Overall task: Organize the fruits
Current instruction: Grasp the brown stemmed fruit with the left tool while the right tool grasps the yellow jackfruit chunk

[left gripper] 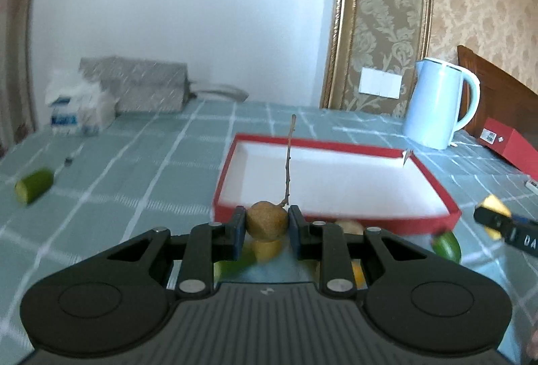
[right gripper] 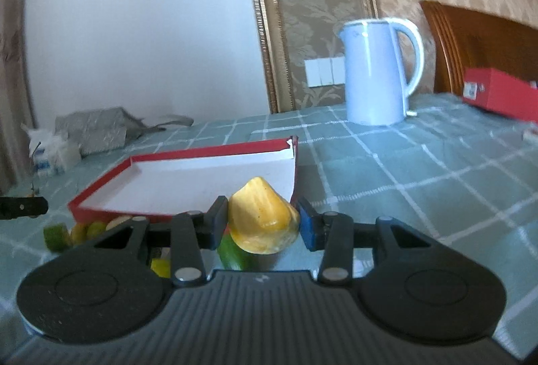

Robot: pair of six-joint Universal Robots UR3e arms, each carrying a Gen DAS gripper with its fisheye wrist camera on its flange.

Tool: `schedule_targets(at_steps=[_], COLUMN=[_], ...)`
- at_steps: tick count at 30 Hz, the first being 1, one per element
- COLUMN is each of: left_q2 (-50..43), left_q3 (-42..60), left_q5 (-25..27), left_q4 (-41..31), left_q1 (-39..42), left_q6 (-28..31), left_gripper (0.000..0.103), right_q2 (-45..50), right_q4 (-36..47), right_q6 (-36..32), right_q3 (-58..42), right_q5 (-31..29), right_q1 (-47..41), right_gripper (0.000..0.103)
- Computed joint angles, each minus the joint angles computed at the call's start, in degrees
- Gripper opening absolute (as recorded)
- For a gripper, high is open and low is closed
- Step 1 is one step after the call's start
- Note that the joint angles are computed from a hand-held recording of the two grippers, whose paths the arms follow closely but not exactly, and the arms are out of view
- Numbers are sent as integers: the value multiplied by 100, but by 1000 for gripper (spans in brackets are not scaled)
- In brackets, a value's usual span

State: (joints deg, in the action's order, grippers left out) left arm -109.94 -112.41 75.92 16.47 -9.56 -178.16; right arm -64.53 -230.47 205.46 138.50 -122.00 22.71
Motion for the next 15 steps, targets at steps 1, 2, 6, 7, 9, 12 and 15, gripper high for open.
schedule_targets(at_steps=[1, 2, 6, 7, 9, 12, 15], left_q2=[-172, -341, -1240, -1531, -1932, -2562, -3087], left_q3=[376, 711, 2490, 3029, 3734, 4860, 5720], left_q5=[102, 189, 402, 547, 639, 885, 1136], left_q4=[-199, -386, -1549, -1897, -2365, -3146, -3681], left_q1=[-112, -207, -519, -621, -720, -882, -988], left_q6=[18, 18, -40, -65, -26, 64, 33], left_gripper=[26, 26, 25, 25, 25, 26, 27], right_q2=[46, 85, 361, 393, 447, 526, 564], right_q4=[-99, -202, -580, -664, -765, -827, -882], right_q6=[45, 77, 233, 275, 343, 291, 242], right_q3=[30, 68, 106, 155, 191, 136, 98], right_q5=[89, 169, 448, 553, 590, 488, 474], right_q1=[-95, -175, -423, -498, -515, -446, -407], right_gripper=[41, 41, 41, 41, 41, 41, 41])
